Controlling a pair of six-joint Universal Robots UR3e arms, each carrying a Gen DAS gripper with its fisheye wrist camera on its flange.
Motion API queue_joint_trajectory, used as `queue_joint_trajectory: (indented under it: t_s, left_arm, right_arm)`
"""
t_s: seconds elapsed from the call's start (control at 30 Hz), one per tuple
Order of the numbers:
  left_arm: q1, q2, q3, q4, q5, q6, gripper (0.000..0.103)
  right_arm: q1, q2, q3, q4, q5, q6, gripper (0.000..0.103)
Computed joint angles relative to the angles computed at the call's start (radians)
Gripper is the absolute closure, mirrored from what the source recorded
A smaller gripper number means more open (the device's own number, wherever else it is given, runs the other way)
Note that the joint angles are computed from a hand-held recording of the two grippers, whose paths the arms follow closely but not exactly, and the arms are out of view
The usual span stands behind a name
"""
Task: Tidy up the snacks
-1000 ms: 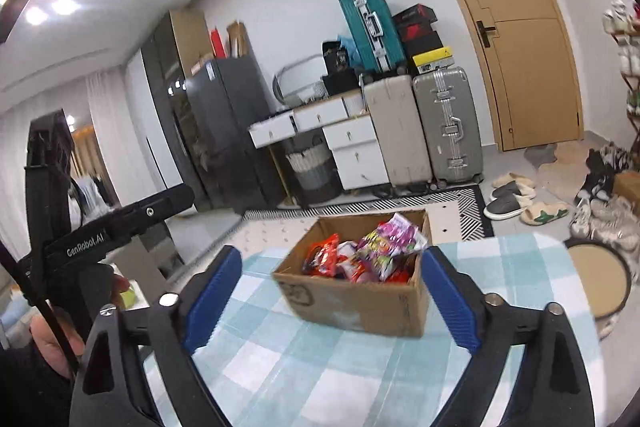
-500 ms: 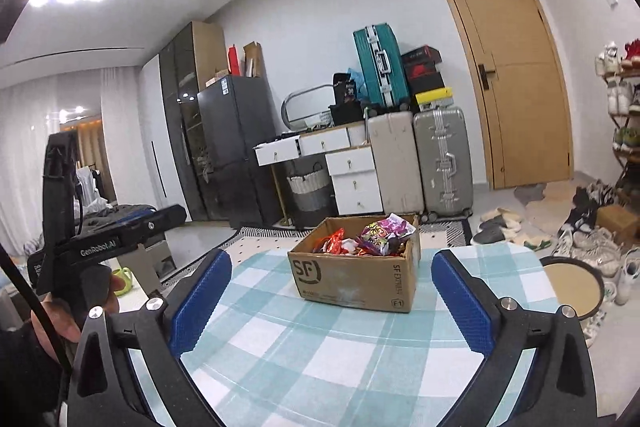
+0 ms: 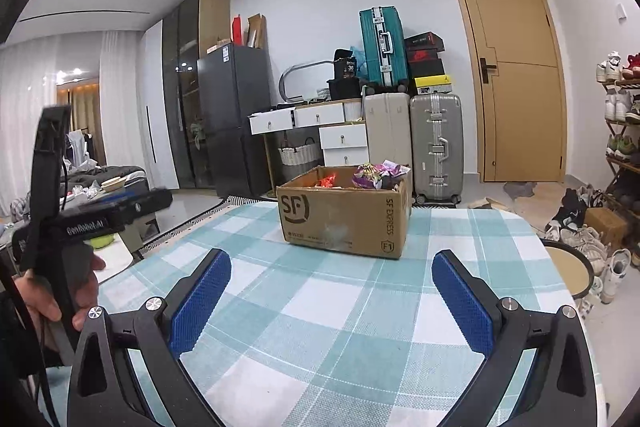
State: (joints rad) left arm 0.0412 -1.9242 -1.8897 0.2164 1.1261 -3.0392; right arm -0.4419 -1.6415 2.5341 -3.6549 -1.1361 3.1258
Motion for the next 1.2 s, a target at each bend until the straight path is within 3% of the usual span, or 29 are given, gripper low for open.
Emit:
queue_joint_trajectory:
  t_s: [0.1, 0.3, 0.6, 1.2]
  left_arm:
    - [0.0, -0.079, 0.001, 0.097, 0.0, 0.02, 0.0]
    - [-0.024, -0.198, 0.047, 0.164, 0.036, -0.001, 0.0]
    - [-0.066, -0.264, 0.071, 0.233, 0.083, 0.042, 0.0]
    - [-0.105, -0.274, 0.093, 0.257, 0.157, 0.044, 0.0]
  right_arm:
    - [0.014, 0.065, 0.009, -0.087, -0.03, 0.004, 0.001]
    - [0.016, 0.132, 0.017, -0.154, -0.042, -0.001, 0.001]
    - [0.072, 0.166, -0.031, -0.121, -0.104, -0.034, 0.001]
    - [0.056, 0.186, -0.064, -0.107, -0.073, -0.045, 0.0]
